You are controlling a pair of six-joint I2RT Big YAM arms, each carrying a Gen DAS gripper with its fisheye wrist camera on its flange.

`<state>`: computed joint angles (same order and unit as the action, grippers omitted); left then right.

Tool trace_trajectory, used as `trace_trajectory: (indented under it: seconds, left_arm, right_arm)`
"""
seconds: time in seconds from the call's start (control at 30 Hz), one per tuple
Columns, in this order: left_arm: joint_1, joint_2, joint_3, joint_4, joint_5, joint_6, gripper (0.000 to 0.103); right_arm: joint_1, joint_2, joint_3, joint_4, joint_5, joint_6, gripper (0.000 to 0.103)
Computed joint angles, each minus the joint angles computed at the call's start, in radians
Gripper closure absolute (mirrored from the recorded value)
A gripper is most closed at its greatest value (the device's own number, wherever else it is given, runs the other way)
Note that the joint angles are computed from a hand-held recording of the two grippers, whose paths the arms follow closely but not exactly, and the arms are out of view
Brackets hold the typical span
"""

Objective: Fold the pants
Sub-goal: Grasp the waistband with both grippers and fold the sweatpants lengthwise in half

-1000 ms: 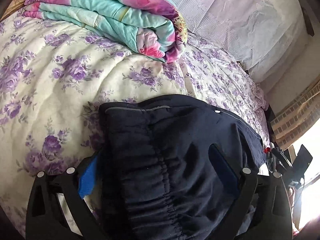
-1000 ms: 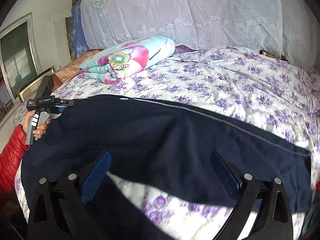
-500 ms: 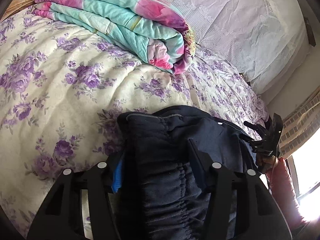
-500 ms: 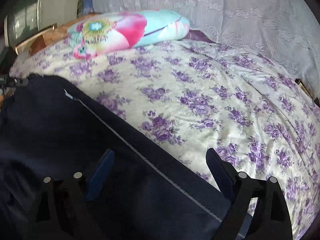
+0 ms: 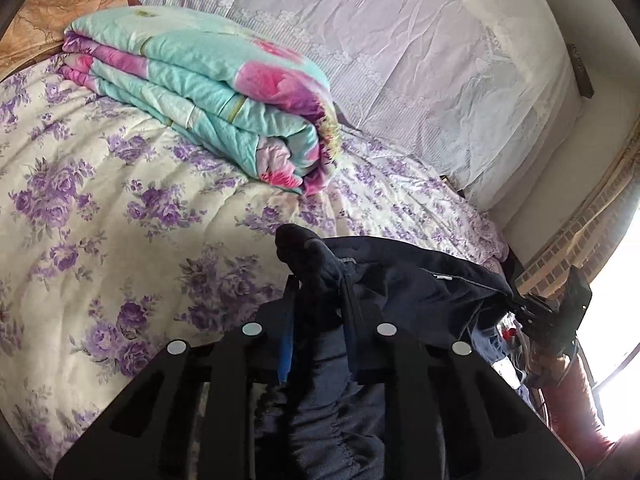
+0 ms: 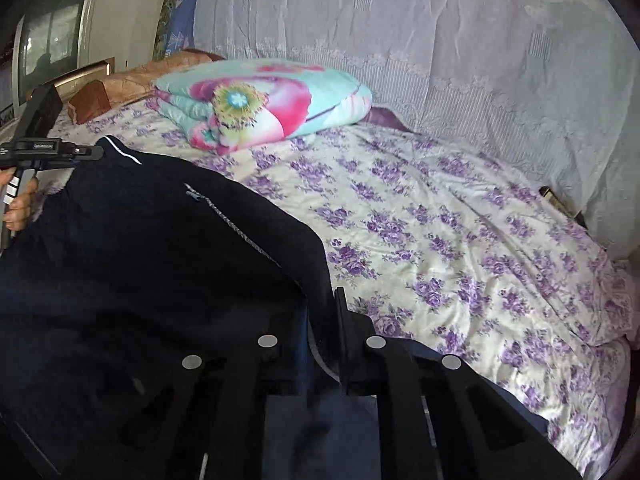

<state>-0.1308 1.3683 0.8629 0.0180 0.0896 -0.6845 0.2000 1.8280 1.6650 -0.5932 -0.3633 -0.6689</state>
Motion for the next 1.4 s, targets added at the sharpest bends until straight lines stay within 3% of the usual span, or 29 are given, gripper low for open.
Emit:
trace_trajectory:
  seconds: [0.13, 0.23, 0.37, 0.43, 0.53, 0.67, 0.7, 0.77, 0.87, 1.0, 1.03, 1.13, 1.2, 1.4]
  left_arm:
    - [-0.026, -0.056, -0.053, 0.049, 0.008, -0.021, 0.082]
    - [-0.045, -0.105, -0.106, 0.088, -0.01, -0.081, 0.07]
    - [-0.081, -0.186, -0.207, 0.14, -0.06, -0.165, 0.06]
    - [-0.111, -0.231, -0.251, 0.14, -0.108, -0.19, 0.056]
    - [-0.148, -0.287, -0.337, 0.189, -0.139, -0.287, 0.053]
    - [-0.219, -0.35, -0.446, 0.329, -0.177, -0.455, 0.041]
    - [-0.236, -0.359, -0.449, 0.335, -0.191, -0.466, 0.038]
    - [-0.275, -0.368, -0.413, 0.254, -0.239, -0.453, 0.034]
    - [-0.278, -0.317, -0.324, 0.125, -0.219, -0.464, 0.034]
    - [-0.269, -0.241, -0.243, 0.02, -0.246, -0.478, 0.036]
    - [-0.269, -0.228, -0.229, 0.003, -0.257, -0.479, 0.038]
    - [-0.267, -0.215, -0.203, -0.041, -0.266, -0.478, 0.074]
    - [-0.273, -0.241, -0.206, -0.068, -0.281, -0.464, 0.081]
    - [-0.336, -0.386, -0.242, -0.148, -0.301, -0.422, 0.082]
  right_arm:
    - [-0.014, -0.224, -0.261, 0.108, -0.043, -0.01, 0.091]
    - [-0.033, -0.372, -0.445, 0.187, -0.078, -0.037, 0.091]
    - [-0.065, -0.51, -0.652, 0.214, -0.154, -0.087, 0.091]
    - [-0.082, -0.537, -0.725, 0.208, -0.184, -0.104, 0.091]
    - [-0.112, -0.532, -0.789, 0.206, -0.214, -0.123, 0.091]
    - [-0.148, -0.485, -0.789, 0.192, -0.262, -0.121, 0.091]
    - [-0.152, -0.476, -0.784, 0.188, -0.27, -0.125, 0.091]
    - [-0.155, -0.468, -0.781, 0.186, -0.283, -0.123, 0.091]
    - [-0.16, -0.465, -0.786, 0.194, -0.291, -0.123, 0.091]
    - [-0.159, -0.47, -0.803, 0.229, -0.279, -0.116, 0.091]
    - [-0.159, -0.47, -0.804, 0.234, -0.276, -0.115, 0.091]
    - [-0.16, -0.461, -0.792, 0.213, -0.279, -0.11, 0.091]
    - [-0.169, -0.458, -0.781, 0.192, -0.302, -0.102, 0.091]
    - [-0.256, -0.546, -0.791, 0.202, -0.45, -0.041, 0.091]
